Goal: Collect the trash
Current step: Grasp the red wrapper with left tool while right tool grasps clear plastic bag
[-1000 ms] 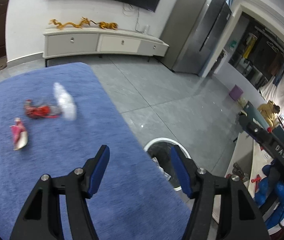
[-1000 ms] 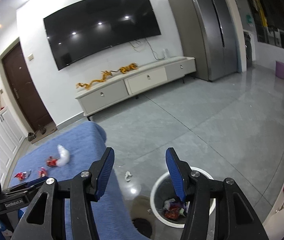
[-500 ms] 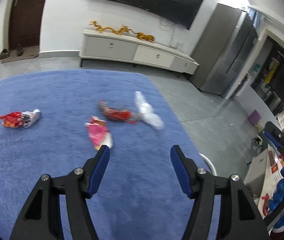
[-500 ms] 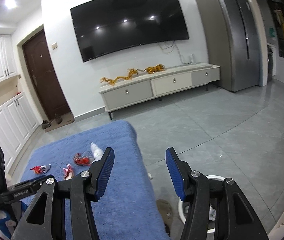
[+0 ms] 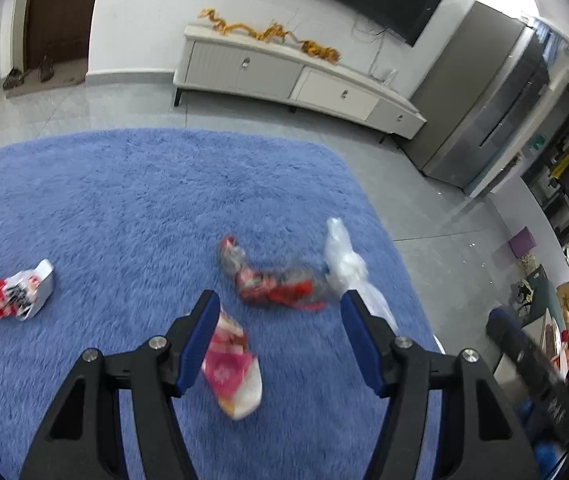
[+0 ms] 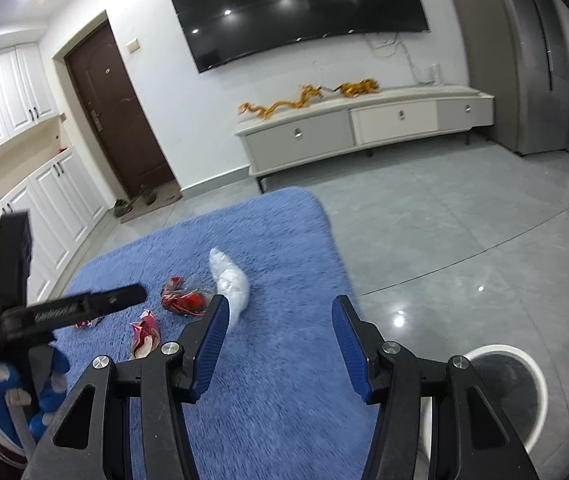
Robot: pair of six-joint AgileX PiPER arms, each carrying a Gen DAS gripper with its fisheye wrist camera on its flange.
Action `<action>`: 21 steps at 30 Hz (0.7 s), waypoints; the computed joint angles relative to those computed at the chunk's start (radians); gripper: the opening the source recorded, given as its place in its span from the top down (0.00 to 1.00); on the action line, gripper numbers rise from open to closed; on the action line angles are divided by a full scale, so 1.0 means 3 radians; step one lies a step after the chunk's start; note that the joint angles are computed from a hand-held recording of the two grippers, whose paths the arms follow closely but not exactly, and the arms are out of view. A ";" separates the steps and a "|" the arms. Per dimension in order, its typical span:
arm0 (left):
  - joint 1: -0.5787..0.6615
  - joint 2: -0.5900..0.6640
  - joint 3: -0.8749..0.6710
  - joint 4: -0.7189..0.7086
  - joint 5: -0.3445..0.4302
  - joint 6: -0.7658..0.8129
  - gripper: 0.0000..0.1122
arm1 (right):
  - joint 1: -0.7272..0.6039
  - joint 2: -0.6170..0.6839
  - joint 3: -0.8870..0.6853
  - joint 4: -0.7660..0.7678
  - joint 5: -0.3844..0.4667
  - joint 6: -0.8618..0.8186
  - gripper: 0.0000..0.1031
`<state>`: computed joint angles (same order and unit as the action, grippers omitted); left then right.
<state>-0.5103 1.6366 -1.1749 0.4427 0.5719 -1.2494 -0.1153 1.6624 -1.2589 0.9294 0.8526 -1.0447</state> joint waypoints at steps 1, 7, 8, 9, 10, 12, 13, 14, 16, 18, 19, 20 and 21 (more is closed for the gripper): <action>0.0059 0.0068 -0.0057 -0.0096 0.0001 0.0095 0.46 | 0.0043 0.0046 -0.0021 0.0000 -0.0010 0.0004 0.51; 0.0397 0.0429 -0.0329 -0.0777 0.0023 0.0785 0.50 | 0.0312 0.0362 -0.0201 -0.0012 -0.0050 0.0073 0.51; 0.0430 0.0480 -0.0367 -0.0887 0.0032 0.0901 0.51 | 0.0357 0.0411 -0.0230 -0.0018 -0.0060 0.0093 0.51; 0.0466 0.0523 -0.0391 -0.0989 0.0033 0.1013 0.52 | 0.0395 0.0454 -0.0255 -0.0022 -0.0063 0.0107 0.51; 0.0496 0.0581 -0.0435 -0.1113 0.0049 0.1142 0.55 | 0.0449 0.0511 -0.0283 -0.0031 -0.0075 0.0126 0.51; 0.0535 0.0663 -0.0508 -0.1231 0.0072 0.1280 0.57 | 0.0509 0.0600 -0.0376 -0.0070 -0.0066 0.0190 0.51; 0.0531 0.0685 -0.0535 -0.1191 0.0075 0.1272 0.57 | 0.0543 0.0644 -0.0414 -0.0087 -0.0071 0.0226 0.52; 0.0532 0.0701 -0.0561 -0.1194 0.0082 0.1289 0.57 | 0.0569 0.0704 -0.0474 -0.0111 -0.0066 0.0271 0.53; 0.0556 0.0739 -0.0613 -0.1232 0.0083 0.1344 0.60 | 0.0604 0.0788 -0.0566 -0.0148 -0.0067 0.0341 0.54; 0.0599 0.0804 -0.0711 -0.1279 0.0110 0.1426 0.62 | 0.0639 0.0879 -0.0663 -0.0181 -0.0063 0.0417 0.56; 0.0609 0.0823 -0.0730 -0.1292 0.0105 0.1446 0.63 | 0.0649 0.0908 -0.0699 -0.0189 -0.0053 0.0444 0.56; 0.0617 0.0841 -0.0748 -0.1299 0.0095 0.1463 0.63 | 0.0667 0.0948 -0.0749 -0.0209 -0.0051 0.0482 0.57; 0.0631 0.0861 -0.0769 -0.1310 0.0090 0.1488 0.63 | 0.0681 0.0984 -0.0792 -0.0228 -0.0049 0.0509 0.57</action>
